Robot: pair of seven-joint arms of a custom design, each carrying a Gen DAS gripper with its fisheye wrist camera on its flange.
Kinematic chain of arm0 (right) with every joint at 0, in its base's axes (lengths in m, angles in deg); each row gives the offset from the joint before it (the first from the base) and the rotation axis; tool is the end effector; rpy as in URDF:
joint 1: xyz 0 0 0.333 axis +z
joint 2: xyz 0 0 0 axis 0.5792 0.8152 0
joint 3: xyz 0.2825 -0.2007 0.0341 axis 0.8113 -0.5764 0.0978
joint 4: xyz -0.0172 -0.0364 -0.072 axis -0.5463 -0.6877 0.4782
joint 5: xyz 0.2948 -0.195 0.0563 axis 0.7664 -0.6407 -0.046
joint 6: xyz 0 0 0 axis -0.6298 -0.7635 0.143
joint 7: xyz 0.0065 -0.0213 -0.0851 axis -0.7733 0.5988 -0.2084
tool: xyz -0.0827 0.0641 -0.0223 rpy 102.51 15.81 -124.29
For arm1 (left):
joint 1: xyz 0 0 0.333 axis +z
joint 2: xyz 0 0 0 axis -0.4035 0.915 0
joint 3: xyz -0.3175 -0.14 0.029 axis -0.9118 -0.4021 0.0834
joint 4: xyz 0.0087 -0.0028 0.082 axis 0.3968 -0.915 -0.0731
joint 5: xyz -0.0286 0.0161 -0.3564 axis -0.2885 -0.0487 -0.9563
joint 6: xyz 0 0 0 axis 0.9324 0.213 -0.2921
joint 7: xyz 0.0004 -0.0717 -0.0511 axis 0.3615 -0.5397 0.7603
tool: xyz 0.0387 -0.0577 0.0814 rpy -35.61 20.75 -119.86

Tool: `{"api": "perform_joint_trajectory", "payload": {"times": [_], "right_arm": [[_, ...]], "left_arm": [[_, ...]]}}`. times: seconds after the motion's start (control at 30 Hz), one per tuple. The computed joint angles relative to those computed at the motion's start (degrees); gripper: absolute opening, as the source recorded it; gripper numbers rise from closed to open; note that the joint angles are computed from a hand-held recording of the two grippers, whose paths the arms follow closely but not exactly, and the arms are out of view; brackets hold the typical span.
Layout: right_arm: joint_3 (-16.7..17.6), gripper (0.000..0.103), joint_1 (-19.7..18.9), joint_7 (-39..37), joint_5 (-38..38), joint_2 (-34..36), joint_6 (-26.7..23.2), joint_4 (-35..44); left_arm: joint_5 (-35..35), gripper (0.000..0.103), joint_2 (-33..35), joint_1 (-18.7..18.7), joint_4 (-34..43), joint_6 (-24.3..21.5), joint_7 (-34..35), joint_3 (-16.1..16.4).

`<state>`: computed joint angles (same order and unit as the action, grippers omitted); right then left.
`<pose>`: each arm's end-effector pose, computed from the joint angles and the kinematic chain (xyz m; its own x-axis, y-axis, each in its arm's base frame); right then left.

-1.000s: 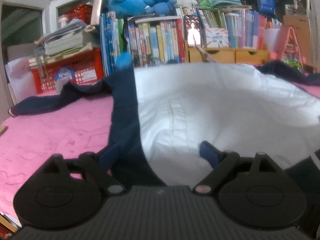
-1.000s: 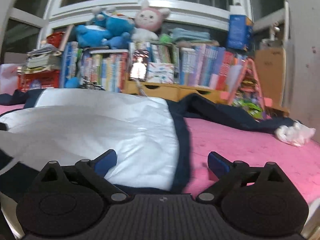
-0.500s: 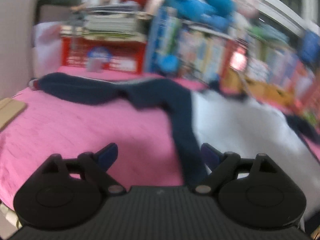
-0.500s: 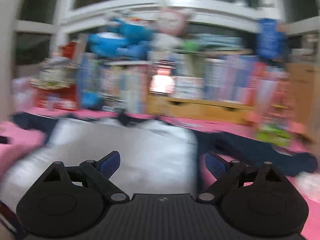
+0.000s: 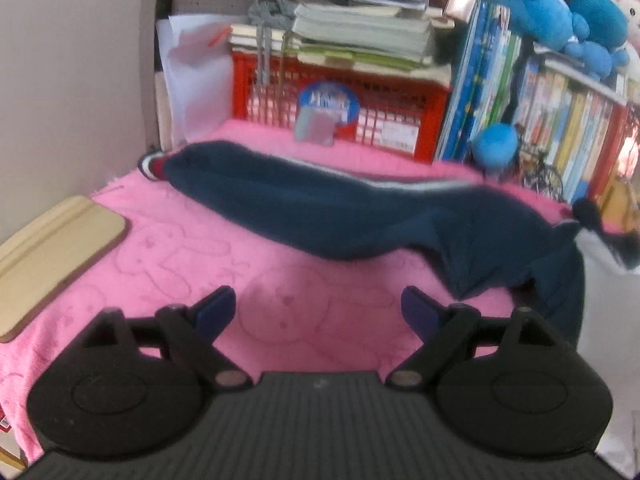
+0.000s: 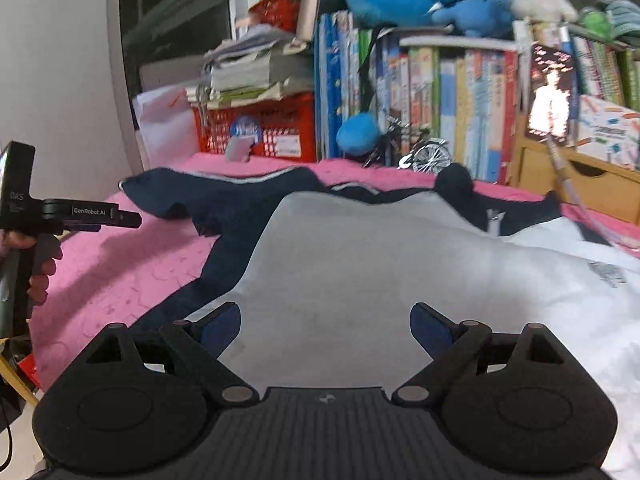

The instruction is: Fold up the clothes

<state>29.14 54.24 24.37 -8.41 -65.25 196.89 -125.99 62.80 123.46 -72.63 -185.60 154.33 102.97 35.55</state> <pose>0.5294 0.1561 0.3707 0.1477 -0.9851 -0.0884 -0.5541 -0.0084 -0.8324 0.6339 -0.2487 0.3591 -0.0061 -0.9958 0.0915 -0.6062 -0.0691 -0.7923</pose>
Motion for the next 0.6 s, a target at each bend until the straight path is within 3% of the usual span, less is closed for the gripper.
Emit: {"api": "perform_joint_trajectory", "payload": {"times": [0.13, 0.23, 0.37, 0.47, 0.53, 0.6], "right_arm": [[-0.3, 0.092, 0.0, -0.4, -0.2, 3.0, -1.4, 2.9], [0.0, 0.094, -0.8, 0.8, -1.3, 4.5, -2.0, 4.0], [-2.1, 0.099, 1.7, -0.9, 0.7, 5.5, -4.3, 5.2], [-5.1, 0.103, 5.4, -4.3, 3.6, 5.9, -6.6, 6.3], [-6.4, 0.103, 7.2, -5.9, 5.3, 6.1, -6.9, 6.6], [-5.0, 0.103, 5.7, -5.5, 4.5, 5.9, -7.0, 6.5]], "left_arm": [[0.7, 0.091, 0.4, 3.2, 1.1, -0.6, -0.4, -3.4], [1.0, 0.091, 0.9, 3.1, 1.3, -1.2, -1.5, -3.3], [1.9, 0.091, 1.8, 3.0, 1.9, -1.3, -3.1, -2.5], [1.5, 0.091, 2.6, 6.0, 4.4, -1.3, -5.3, -4.6], [-0.5, 0.091, 4.4, 7.2, 7.6, -1.9, -9.1, -4.0], [-1.5, 0.091, 6.7, 9.4, 11.8, -3.0, -13.0, -3.8]]}}
